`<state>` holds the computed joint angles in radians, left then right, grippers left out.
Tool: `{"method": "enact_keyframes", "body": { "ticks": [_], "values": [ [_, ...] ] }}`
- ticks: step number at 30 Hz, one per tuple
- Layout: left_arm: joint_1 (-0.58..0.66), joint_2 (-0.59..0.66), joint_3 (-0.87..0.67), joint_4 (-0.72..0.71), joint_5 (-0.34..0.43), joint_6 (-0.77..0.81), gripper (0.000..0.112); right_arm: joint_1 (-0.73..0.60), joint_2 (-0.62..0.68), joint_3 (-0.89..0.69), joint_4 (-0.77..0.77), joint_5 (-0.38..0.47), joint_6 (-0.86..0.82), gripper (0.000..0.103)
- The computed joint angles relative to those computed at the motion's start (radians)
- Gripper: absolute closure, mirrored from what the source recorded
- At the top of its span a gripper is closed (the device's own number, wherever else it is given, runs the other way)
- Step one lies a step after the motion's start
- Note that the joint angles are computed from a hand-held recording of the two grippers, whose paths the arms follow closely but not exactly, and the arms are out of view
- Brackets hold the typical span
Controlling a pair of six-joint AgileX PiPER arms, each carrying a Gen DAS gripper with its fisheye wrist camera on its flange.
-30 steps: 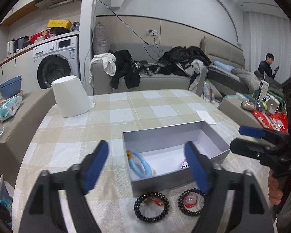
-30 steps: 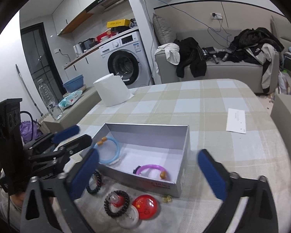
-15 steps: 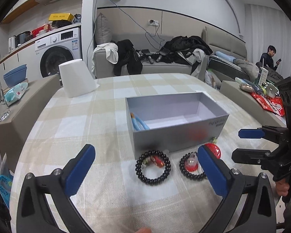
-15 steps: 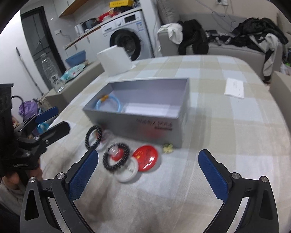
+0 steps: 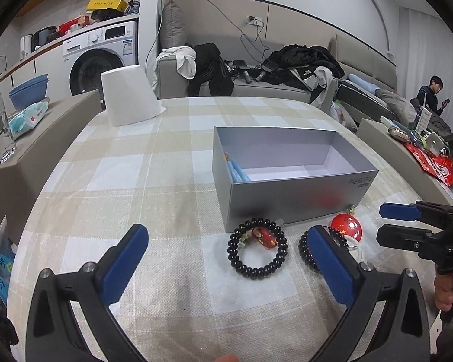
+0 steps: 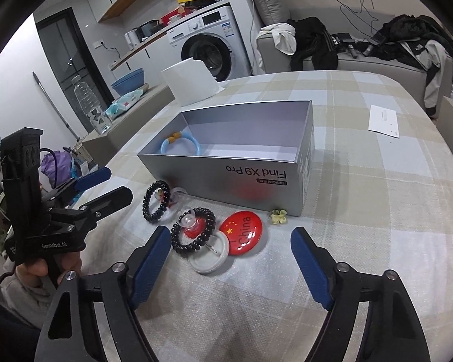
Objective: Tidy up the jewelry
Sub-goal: 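Grasp the black bead bracelet with the right gripper, lifting it off the table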
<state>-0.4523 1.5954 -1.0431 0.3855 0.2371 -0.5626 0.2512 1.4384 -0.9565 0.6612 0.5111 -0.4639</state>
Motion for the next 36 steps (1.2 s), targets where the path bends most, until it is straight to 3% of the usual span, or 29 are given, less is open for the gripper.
{"method": "enact_keyframes", "body": {
  "ticks": [4, 8, 14, 19, 30, 32, 36],
  "values": [
    [-0.003, 0.027, -0.037, -0.196, 0.057, 0.204, 0.01, -0.001, 0.002, 0.002, 0.014, -0.001, -0.011, 0.022],
    [-0.024, 0.052, -0.074, -0.22, 0.121, 0.26, 0.01, 0.001, 0.009, 0.001, -0.021, -0.013, 0.032, 0.022],
    [0.002, 0.087, -0.12, -0.379, 0.186, 0.412, 0.018, 0.0, 0.034, -0.016, -0.067, 0.0, 0.085, 0.041],
    [0.008, 0.099, -0.14, -0.41, 0.221, 0.438, 0.021, 0.02, 0.046, -0.031, -0.093, 0.005, 0.106, 0.048],
    [0.009, 0.12, -0.17, -0.443, 0.262, 0.487, 0.022, 0.014, 0.04, -0.03, 0.12, 0.054, -0.113, 0.055],
    [0.01, 0.118, -0.17, -0.444, 0.265, 0.492, 0.022, 0.035, 0.063, -0.052, 0.084, 0.053, -0.082, 0.058],
    [0.019, 0.115, -0.167, -0.455, 0.263, 0.501, 0.022, 0.047, 0.116, -0.096, 0.058, 0.06, -0.031, 0.076]
  ]
}}
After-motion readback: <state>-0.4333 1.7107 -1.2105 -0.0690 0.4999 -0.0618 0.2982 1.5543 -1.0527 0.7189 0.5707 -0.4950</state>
